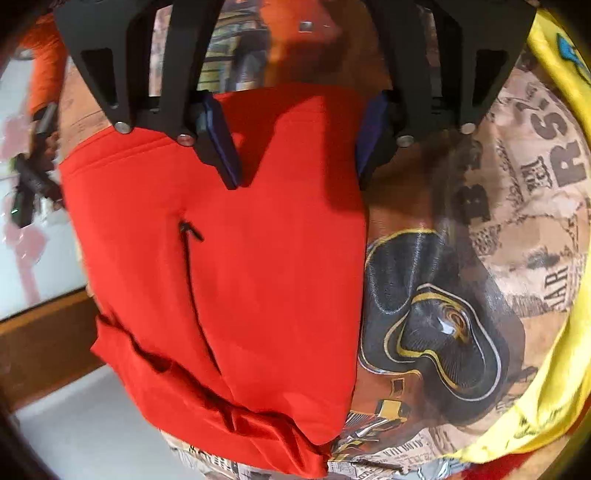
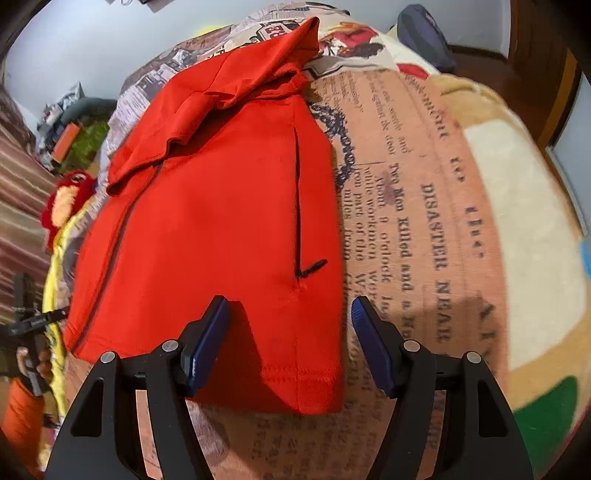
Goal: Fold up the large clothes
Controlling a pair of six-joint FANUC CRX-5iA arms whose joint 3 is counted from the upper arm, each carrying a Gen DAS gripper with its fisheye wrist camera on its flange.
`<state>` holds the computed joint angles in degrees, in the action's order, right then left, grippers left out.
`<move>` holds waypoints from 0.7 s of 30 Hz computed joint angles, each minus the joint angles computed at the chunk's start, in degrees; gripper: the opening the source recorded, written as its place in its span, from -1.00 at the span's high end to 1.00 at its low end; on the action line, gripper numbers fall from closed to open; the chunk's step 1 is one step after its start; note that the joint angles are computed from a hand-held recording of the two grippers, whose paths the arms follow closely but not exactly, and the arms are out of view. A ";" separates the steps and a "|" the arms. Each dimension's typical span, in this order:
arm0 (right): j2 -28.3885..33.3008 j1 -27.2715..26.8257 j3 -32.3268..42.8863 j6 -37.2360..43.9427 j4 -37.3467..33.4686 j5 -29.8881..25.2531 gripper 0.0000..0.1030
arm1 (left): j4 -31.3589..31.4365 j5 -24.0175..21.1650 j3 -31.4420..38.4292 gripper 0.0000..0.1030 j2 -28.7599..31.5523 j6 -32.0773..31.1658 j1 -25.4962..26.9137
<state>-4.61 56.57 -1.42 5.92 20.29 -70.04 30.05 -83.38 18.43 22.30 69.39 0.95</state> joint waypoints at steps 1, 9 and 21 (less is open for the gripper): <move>-0.60 -0.30 -0.99 -0.71 -0.26 1.80 -0.26 | 0.52 -0.27 0.01 0.26 0.03 -0.03 0.11; 0.10 -1.66 -0.32 2.60 -1.70 5.03 0.17 | -3.22 -0.16 3.44 0.72 0.70 -2.84 -2.15; 2.71 -2.43 5.97 10.48 2.21 4.60 0.75 | 5.81 2.77 9.41 0.94 2.53 -4.17 -1.45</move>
